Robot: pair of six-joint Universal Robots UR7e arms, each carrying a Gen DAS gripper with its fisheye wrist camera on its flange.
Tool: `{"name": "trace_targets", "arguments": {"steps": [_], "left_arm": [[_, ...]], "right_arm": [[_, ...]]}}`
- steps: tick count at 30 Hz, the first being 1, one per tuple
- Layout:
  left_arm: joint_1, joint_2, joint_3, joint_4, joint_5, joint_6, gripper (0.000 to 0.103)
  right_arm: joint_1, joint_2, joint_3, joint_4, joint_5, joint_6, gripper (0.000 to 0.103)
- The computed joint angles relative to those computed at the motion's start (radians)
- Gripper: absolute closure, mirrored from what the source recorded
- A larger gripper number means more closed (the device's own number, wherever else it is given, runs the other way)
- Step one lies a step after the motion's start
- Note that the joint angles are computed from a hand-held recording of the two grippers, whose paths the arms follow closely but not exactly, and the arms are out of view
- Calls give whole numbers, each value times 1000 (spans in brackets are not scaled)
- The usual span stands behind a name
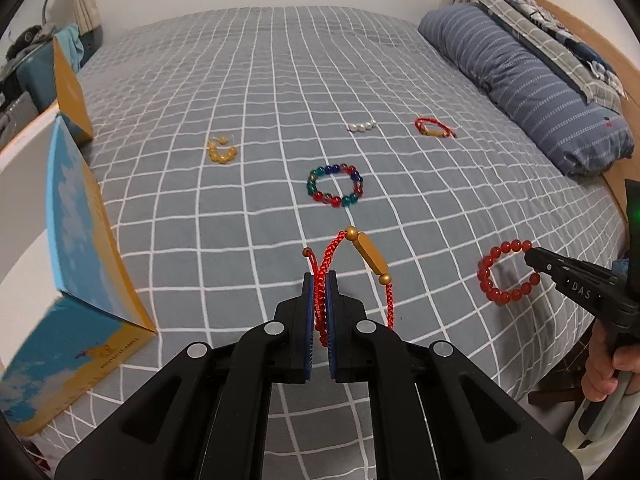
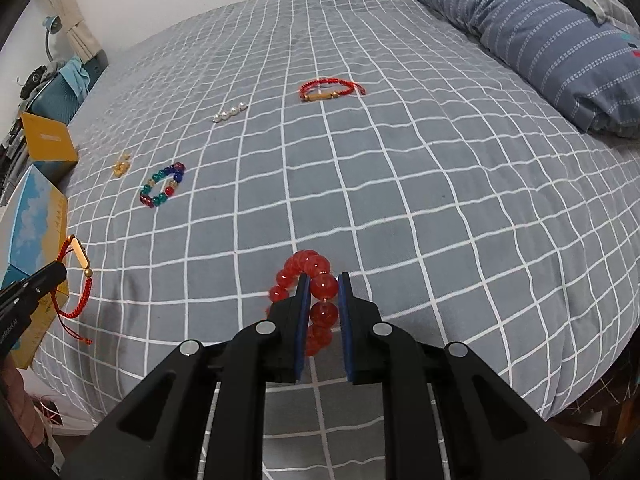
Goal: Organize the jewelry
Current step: 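Carry both red bracelets over the white box and lower them inside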
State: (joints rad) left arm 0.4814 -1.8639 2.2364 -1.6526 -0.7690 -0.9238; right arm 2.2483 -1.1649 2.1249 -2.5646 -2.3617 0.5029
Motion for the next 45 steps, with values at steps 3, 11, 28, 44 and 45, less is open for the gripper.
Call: {"name": "trace_targets", "arguments": {"steps": [3, 11, 28, 44, 45], "left_arm": [[2, -1, -15, 16, 9, 2, 99], [4, 2, -61, 51, 33, 10, 99], [19, 5, -183, 175, 99, -27, 99], [-1, -81, -376, 671, 228, -384, 98], [-7, -89, -394, 732, 233, -431, 98]], "right_arm": [[6, 5, -14, 6, -2, -6, 90], [17, 28, -67, 38, -21, -14, 90], [64, 126, -244, 65, -65, -85, 90], [154, 349, -503, 23, 31, -234, 90], [161, 369, -525, 25, 43, -245, 90]]}}
